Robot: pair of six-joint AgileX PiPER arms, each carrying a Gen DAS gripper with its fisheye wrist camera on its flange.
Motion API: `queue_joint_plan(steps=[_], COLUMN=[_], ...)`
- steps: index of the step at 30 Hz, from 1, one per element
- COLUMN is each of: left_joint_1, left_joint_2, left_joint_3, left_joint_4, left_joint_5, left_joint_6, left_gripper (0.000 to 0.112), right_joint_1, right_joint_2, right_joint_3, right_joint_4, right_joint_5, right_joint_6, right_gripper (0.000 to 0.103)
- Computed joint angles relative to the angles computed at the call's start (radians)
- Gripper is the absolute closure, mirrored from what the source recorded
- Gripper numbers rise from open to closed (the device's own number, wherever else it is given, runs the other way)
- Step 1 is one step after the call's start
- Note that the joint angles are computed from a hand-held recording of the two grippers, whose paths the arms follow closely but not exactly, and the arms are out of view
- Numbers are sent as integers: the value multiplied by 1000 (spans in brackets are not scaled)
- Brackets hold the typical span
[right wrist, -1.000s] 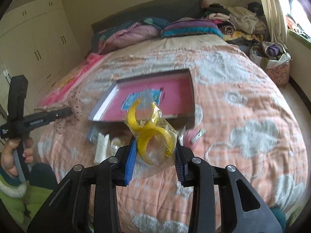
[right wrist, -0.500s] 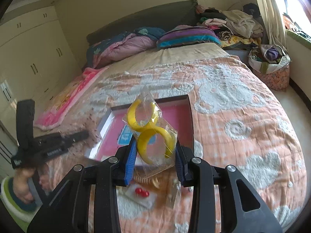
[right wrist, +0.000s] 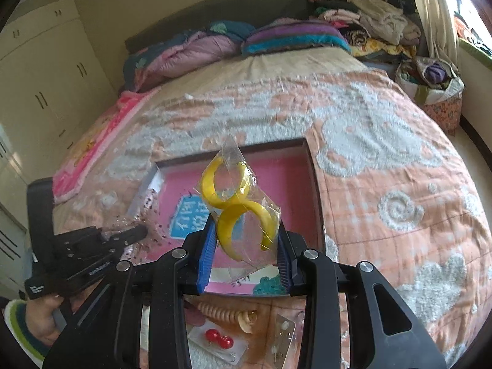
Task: Organize jewelry
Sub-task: 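Carry the bow into the tray with the left tool while the right tool carries the bangle bag there, then open both tools to release the bow and bangle bag in the tray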
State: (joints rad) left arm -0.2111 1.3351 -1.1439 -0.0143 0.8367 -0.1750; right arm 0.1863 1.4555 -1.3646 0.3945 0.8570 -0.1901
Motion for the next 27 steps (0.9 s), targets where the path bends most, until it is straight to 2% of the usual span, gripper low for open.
queue_joint_plan(steps=[9,15,16,17,19,23,27], left_joint_1=[42,53,57,61,55,57,47], left_joint_2=[21,6,6,5,3,-9,-28], left_joint_3=[35,54,53,52,51,51,48], left_joint_4=[-52,-55,-63,-66,-41,-36,-8], left_joint_5=[-19,-13,-8,-4,2,10,21], left_joint_6=[40,52,59,62,47,37,6], left_gripper=[99,94,93,91,90,87,79], right_joint_1=[41,72,84,88,99,106,81], right_joint_2=[56,68,71,71,53,0,-68], right_joint_3=[65,87,84,84,99,122,147], right_joint_4=[-64,-95,-117,-123,-127,-156,-132], right_joint_5=[-46,-55,-54,-53,-74,-88,-81], right_joint_6=[67,97,112,112,113,132,116], right_gripper=[69,64,56,43,33,23,18])
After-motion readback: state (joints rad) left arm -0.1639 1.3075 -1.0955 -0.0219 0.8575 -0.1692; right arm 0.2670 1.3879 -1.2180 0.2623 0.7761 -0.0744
